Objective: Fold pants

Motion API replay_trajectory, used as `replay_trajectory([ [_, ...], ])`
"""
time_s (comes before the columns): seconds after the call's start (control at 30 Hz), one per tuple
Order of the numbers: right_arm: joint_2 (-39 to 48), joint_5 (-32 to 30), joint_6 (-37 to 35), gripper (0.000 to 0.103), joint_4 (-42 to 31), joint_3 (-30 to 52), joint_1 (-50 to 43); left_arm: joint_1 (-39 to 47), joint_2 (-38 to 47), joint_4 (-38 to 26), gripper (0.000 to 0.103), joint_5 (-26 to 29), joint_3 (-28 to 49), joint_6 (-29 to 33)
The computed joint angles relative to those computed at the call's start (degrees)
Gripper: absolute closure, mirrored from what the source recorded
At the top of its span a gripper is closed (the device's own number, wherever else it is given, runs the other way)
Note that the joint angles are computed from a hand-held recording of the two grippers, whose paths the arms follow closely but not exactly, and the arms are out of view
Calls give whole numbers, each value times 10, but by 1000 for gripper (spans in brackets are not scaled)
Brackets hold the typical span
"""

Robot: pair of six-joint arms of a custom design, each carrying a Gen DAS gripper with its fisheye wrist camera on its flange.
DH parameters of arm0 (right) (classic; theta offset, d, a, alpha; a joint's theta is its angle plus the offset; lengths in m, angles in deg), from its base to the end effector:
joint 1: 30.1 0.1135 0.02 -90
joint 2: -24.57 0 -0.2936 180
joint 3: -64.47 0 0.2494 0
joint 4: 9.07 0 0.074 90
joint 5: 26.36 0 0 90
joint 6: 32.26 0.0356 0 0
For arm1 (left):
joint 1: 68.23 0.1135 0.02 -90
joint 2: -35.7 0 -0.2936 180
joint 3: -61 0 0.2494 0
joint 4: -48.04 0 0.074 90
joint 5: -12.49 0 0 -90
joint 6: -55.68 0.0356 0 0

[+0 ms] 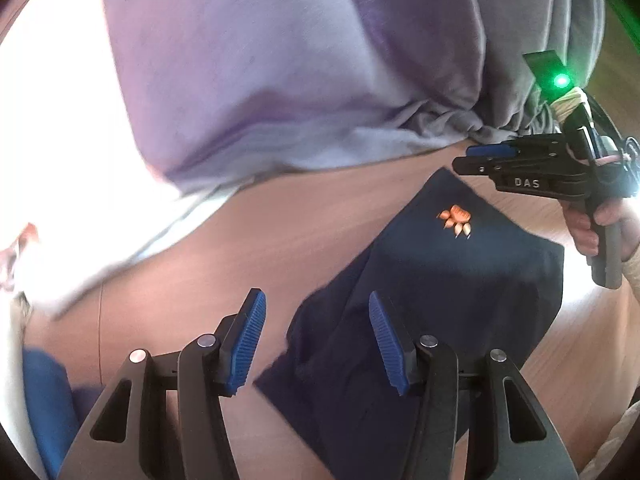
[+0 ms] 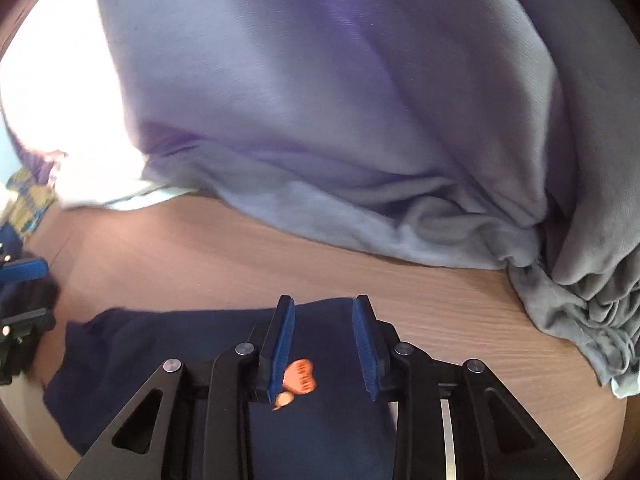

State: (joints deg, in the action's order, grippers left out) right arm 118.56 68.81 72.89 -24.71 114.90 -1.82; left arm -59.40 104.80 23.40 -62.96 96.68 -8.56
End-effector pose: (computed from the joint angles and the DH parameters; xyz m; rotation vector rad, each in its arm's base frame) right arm 0.2456 0.1285 0.1405 -0.2657 2.5920 0.1562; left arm 0.1800 0.0189 0.1584 0.4649 2.4943 -0.0933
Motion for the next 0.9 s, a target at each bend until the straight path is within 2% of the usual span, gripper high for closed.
replay_trajectory([
  [0.13, 38, 8, 20, 72, -21, 31, 36, 68, 29, 4, 50, 17, -18, 24],
  [0.2, 55, 12, 29, 72, -23, 38, 47, 93, 42, 7, 56, 30, -24, 31],
  [0.3, 79, 15, 35, 72, -21, 48, 64, 109, 57, 8, 58, 51, -27, 33],
  [0.43, 102, 8, 37, 72, -21, 55, 66, 125, 81, -23, 65, 108, -7, 46],
  [0.63, 111, 5, 44, 72, -17, 47, 60, 106, 150, -18, 72, 119, 11, 63],
  [0.9, 124, 13, 39, 72, -16, 49, 53, 87, 208, 39, 70, 104, 11, 55],
])
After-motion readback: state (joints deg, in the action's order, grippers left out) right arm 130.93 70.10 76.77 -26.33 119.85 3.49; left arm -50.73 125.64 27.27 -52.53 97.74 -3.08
